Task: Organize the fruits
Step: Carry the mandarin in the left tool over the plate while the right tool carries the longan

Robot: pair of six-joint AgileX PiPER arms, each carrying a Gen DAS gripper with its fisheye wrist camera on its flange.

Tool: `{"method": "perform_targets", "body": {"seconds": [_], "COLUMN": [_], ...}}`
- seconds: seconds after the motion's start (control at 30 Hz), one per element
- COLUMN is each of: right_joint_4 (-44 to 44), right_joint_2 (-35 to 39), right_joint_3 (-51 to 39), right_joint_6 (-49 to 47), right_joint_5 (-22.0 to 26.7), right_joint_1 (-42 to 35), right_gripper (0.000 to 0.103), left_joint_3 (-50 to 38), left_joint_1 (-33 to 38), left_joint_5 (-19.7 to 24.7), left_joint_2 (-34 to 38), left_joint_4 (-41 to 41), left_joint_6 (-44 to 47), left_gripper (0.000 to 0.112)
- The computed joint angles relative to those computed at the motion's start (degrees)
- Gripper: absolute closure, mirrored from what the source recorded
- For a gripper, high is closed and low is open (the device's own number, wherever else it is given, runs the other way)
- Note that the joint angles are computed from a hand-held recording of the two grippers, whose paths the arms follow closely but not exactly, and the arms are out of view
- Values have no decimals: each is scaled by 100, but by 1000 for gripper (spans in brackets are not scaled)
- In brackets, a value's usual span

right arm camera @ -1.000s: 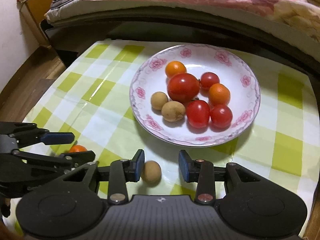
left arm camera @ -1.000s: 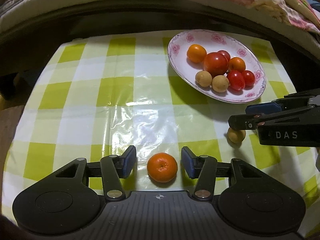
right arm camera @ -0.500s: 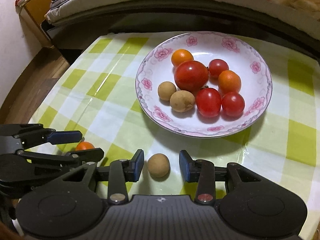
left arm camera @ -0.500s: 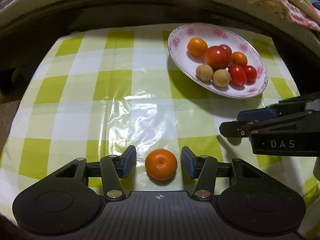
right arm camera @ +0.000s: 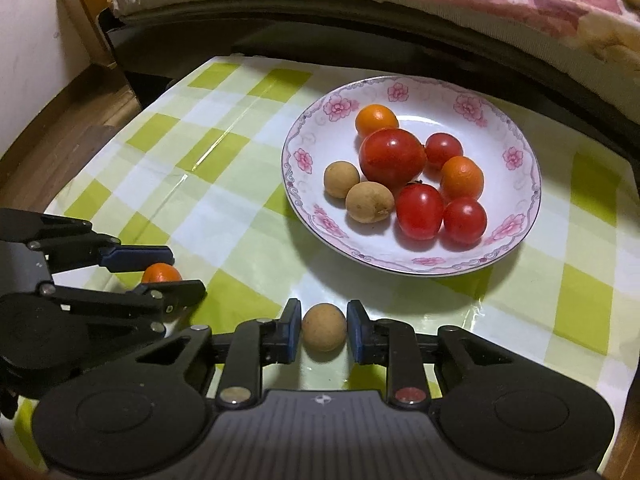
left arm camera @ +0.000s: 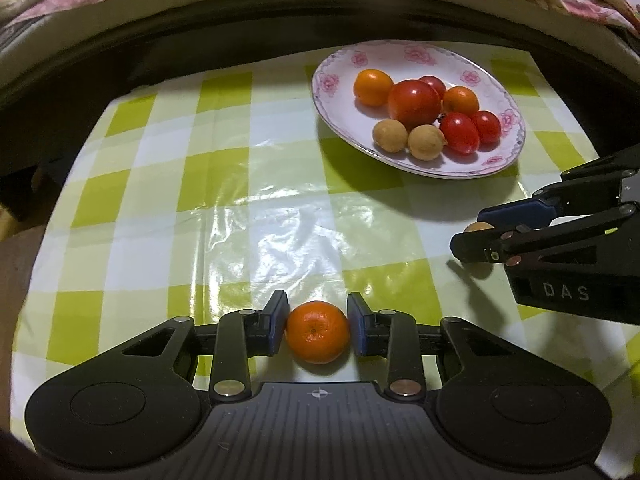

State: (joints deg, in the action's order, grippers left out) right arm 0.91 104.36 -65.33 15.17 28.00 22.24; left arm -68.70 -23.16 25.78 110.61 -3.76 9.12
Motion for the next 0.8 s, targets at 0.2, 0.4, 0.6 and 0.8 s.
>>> {"method": "perform_targets", "body": {"seconds": [0.2,0.4,0.6,0.8], "right_joint_4": [-134,-243,-457,-560], "right_joint_2": [-142,-344,-479,-605], "right_joint_3": [154,267,302,344], "right_joint_6": [80,223,442,583], "right_joint_5": [-77,-174,-239,-310], "right_joint_1": [-9,-75,-127,-283], "right_gripper": [74,74,74,74], "left_joint_3": [-29,-144,-354,-510], "left_joint_1": [-9,-20,-109,-120], "left_joint_5": [32,31,51,61], "left_joint_2": [-38,-61,-34,-18], "left_joint_4": [-213,-404,-510,-637], "left_joint_6": [170,275,292,333], "left_gripper": [72,72,72,72]}}
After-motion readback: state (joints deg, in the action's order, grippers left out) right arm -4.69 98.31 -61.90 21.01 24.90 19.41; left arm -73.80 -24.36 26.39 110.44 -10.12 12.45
